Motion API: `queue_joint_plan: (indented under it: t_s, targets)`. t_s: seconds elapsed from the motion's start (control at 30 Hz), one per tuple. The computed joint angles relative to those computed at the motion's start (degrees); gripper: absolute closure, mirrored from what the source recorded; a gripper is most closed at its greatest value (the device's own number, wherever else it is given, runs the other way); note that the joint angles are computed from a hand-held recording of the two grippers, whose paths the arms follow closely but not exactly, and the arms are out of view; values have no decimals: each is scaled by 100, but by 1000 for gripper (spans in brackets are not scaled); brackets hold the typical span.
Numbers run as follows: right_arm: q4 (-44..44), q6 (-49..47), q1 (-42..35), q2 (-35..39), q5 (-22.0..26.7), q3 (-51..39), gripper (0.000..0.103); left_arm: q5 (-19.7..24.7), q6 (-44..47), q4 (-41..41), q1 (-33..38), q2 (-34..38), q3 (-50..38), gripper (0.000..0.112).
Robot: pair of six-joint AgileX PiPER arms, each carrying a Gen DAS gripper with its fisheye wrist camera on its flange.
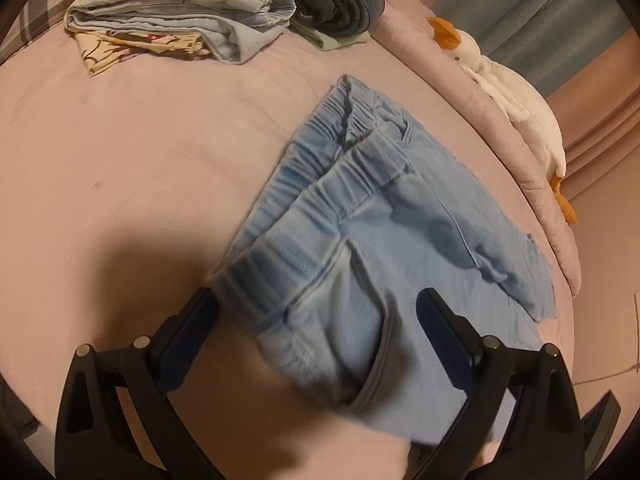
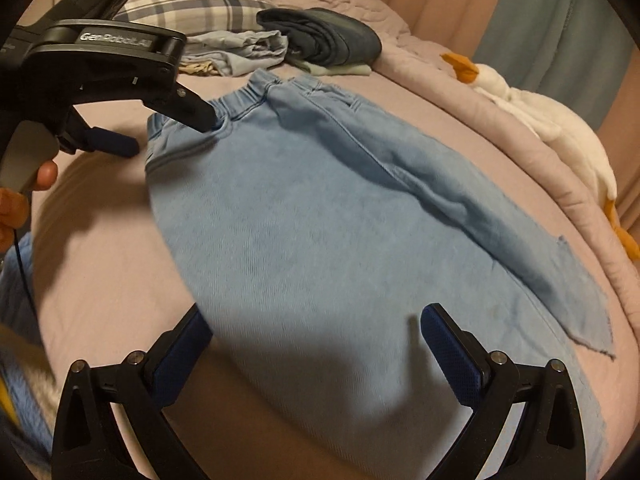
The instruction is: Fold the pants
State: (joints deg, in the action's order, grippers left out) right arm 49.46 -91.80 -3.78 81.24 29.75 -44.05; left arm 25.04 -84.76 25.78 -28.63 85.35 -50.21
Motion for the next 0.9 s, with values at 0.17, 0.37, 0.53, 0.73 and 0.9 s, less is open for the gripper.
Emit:
queue_joint_plan:
  t_s: [0.17,0.37,0.53,0.73,0.9]
  targets:
    - [232,30,8,83,109,-100,13,147,171,-120,101,277,-333,15]
    - [432,-420,45,-53,201,-4,52,552,-16,20,104,181,-284,60]
    - [-74,-201,371,-188,-47,56,79,202,217,-307,250,-165,59,70]
    - [-387,389,111,-368,705,-277,87,188,127,-274,179,-277,237,66]
    - [-610,654,188,-139,708,-208,82,801,-203,199,-99,-360,96,45]
